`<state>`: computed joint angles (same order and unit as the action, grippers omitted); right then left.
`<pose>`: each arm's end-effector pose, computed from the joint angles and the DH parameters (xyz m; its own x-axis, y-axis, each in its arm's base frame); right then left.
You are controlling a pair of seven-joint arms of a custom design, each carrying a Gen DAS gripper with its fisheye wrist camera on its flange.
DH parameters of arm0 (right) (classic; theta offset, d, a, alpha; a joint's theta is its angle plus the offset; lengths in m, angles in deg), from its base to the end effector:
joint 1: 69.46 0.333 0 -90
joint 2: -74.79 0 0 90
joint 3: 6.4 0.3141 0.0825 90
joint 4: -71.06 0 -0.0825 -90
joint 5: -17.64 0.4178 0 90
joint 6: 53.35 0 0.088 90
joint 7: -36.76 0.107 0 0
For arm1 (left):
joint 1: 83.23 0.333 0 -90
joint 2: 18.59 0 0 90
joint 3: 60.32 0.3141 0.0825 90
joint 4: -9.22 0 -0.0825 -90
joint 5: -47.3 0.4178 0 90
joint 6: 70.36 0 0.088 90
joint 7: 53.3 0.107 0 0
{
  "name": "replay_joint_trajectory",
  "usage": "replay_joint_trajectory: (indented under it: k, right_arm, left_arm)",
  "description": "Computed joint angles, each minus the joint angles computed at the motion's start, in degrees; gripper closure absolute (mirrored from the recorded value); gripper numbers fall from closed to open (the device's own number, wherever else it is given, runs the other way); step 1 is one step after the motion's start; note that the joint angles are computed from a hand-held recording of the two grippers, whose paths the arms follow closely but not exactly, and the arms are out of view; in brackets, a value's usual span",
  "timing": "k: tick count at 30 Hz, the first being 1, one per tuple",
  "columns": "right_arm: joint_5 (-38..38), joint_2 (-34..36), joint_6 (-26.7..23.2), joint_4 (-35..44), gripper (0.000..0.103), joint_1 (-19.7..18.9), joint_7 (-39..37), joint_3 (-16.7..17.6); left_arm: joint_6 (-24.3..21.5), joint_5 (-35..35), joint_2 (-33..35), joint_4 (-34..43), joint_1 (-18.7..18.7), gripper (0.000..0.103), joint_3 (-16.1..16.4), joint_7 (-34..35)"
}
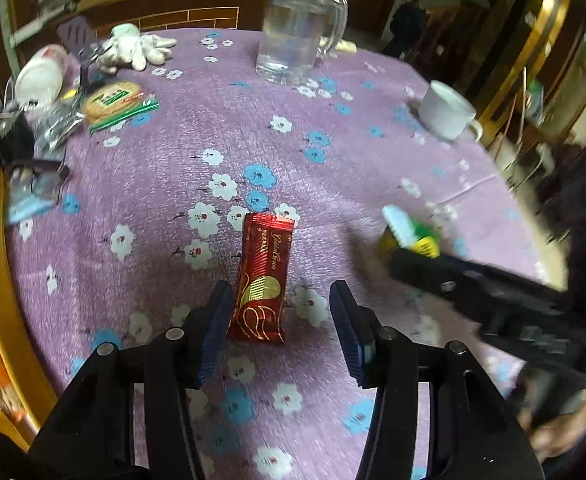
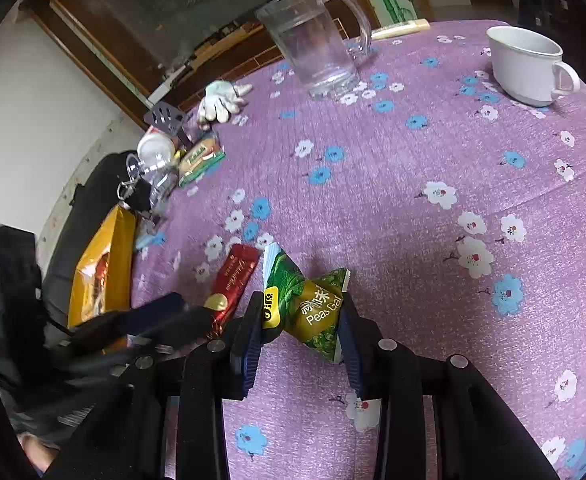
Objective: Organize snacks
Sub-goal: 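Grasp the green pea snack bag with the right gripper while the left grasps the brown chocolate bar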
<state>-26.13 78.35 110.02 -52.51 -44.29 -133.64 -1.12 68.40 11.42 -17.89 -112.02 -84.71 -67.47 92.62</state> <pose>0.5073 0.3407 0.4091 -0.3402 -0.8152 -0.4688 -0.6801 0.5576 -0.4760 0.5930 -0.0924 0.4189 -0.6731 -0.7261 0.1405 -0.6788 0.5312 -0.5070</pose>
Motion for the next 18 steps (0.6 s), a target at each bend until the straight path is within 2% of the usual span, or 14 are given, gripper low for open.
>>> replay_joint_trajectory:
  k: [3,4,5,7,11,14,18]
  right_arm:
    - [-2.54,-0.19,-0.59,0.5,0.067,0.28,1.75,-0.03]
    - [-3.37,-0.27,-1.68,0.88,0.067,0.48,2.05,0.12]
    - [-3.91,-0.28,-2.36,1.19,0.067,0.57,2.24,0.24]
    - [-5.99,-0.51,-2.92,1.51,0.067,0.71,3.62,0.33]
    - [-9.21,-0.28,-3.28,2.25,0.067,0.74,5.82,0.58]
    - [-10.59,0.21,-5.1,3.29,0.067,1.21,6.1,0.88]
    - [-12.4,0.92,-5.42,4.15,0.067,1.73,7.42,0.77]
  left_arm:
    - [3.67,0.72,0.07,-1.66,-0.6,0.06,-0.57,0.96]
    - [5.71,0.38,-0.14,-2.43,-0.83,0.065,-0.75,1.66]
    - [8.27,0.42,-0.25,-3.32,-1.14,0.074,-0.96,2.45]
    - [11.91,-0.89,0.0,-4.24,-1.45,0.081,-1.04,3.88]
    - [10.52,-6.13,0.75,-3.34,-0.76,0.081,-0.67,7.23]
    - [10.2,-7.29,0.89,-2.98,-0.4,0.081,-0.64,7.7]
    - [7.12,-9.32,1.1,-1.82,0.59,0.081,-0.22,8.87]
